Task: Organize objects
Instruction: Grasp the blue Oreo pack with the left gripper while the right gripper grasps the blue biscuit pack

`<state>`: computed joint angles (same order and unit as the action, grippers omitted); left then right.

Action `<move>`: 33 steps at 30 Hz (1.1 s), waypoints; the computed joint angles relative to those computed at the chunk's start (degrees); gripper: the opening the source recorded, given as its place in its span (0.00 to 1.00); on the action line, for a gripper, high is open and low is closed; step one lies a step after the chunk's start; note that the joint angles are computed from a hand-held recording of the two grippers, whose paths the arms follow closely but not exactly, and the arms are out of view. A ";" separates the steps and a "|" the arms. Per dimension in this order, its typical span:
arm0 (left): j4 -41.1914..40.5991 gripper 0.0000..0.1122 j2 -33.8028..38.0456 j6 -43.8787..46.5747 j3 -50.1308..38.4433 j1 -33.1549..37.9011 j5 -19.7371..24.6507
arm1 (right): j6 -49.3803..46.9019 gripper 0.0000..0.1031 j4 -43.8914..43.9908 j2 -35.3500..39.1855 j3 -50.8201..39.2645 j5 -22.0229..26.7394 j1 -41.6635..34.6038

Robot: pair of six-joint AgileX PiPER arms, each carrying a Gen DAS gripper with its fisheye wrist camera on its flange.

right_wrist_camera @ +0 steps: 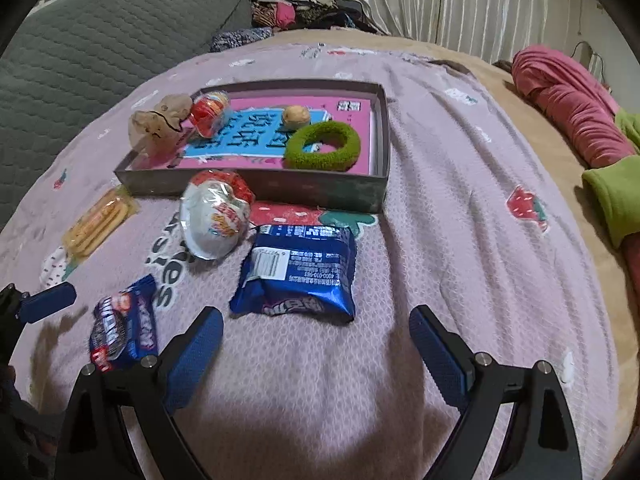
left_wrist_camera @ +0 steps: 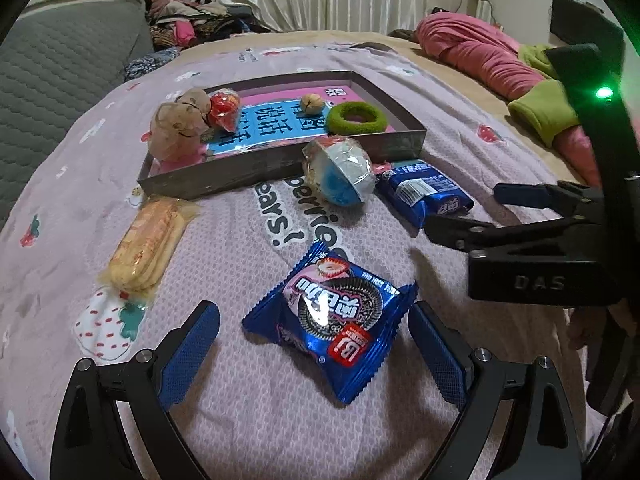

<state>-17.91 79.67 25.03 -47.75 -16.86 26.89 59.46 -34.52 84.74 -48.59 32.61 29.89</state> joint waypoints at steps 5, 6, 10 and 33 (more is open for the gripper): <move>-5.71 0.85 1.19 6.31 0.32 0.95 -1.43 | -2.45 0.92 1.47 2.09 -1.12 -2.92 -2.12; -6.30 0.85 1.24 7.04 0.44 1.01 -1.64 | -3.75 0.92 2.23 2.79 -1.76 -3.34 -2.53; -10.39 0.85 2.65 11.34 0.02 1.77 -1.79 | -4.20 0.93 1.05 5.56 -4.27 -3.16 -2.61; -16.48 0.84 7.71 17.59 -2.14 4.13 -0.50 | -1.05 0.66 -2.51 8.73 -5.17 -5.48 -3.75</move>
